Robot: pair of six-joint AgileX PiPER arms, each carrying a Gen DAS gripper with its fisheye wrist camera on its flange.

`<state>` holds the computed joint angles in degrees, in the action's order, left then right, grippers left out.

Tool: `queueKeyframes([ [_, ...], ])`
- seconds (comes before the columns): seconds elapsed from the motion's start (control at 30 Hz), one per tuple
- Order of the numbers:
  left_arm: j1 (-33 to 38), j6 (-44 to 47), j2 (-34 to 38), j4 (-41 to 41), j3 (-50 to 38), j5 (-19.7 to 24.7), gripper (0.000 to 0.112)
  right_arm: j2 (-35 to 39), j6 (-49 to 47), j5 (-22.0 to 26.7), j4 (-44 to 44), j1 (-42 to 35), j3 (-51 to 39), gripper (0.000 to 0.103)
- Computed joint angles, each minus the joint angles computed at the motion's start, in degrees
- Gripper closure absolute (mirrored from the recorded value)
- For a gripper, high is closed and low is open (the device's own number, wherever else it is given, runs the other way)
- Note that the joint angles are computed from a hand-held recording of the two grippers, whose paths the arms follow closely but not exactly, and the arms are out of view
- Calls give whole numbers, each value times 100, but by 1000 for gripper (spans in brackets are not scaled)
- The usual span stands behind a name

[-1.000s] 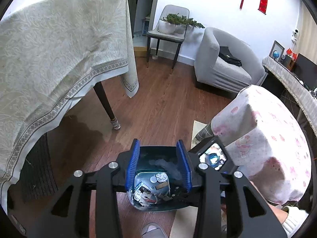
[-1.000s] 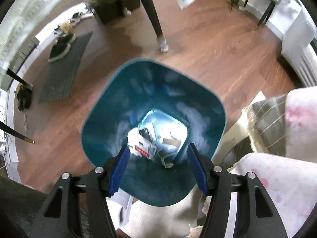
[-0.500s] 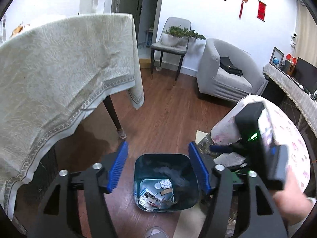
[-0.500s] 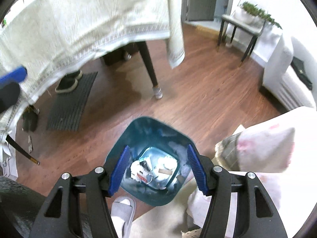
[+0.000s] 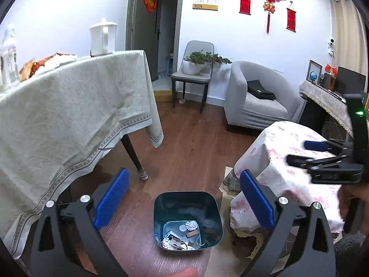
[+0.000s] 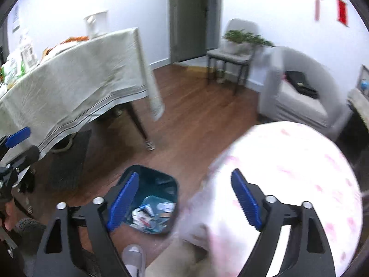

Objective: Collect trash

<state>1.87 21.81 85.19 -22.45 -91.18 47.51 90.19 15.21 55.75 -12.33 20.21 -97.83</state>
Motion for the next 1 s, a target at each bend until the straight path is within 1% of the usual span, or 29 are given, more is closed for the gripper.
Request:
queueKeyframes([
  [0.07,-29,-17,-122,1,105,-1,13,-626,183,-143,-88,-223,515,9],
  [0.17,-115,-170,-384,132,370,-125,13,-1448,428,-344,-185,-498,1197,4],
  [0.23,-177,-233,-577,214,576,-217,13,-1953,721,-370,-459,-541,1610,4],
  [0.33,-301,-236,-861,359,921,-458,13,-2688,902,-409,-648,-686,2202,4],
  [0.4,-352,-66,-1014,232,1111,-553,13,-3094,940,-454,-750,-782,2547,4],
  [0.43,-392,-50,-1079,243,1198,-606,13,-3352,922,-492,-757,-873,2784,4],
  [0.5,-518,-109,-1191,342,1350,-708,13,-3783,691,-627,-459,-1234,3206,4],
  [0.57,-631,-219,-1289,377,1491,-738,13,-4073,885,-614,-665,-1210,3517,4],
  [0.77,-1035,-674,-1610,871,2113,-957,13,-4922,1491,-423,-1364,-747,4357,4],
  [0.83,-1114,-780,-1689,1013,2328,-1051,13,-5156,2018,-260,-1835,-281,4643,4],
  [0.9,-1180,-909,-1767,1158,2530,-1151,13,-5264,2821,129,-2612,487,4854,4],
  [0.97,-1264,-1003,-1849,1280,2685,-1211,13,-5324,3057,220,-2821,727,4960,4],
  [1.0,-1304,-1071,-1888,1375,2747,-1255,13,-5342,3072,192,-2847,724,4979,4],
])
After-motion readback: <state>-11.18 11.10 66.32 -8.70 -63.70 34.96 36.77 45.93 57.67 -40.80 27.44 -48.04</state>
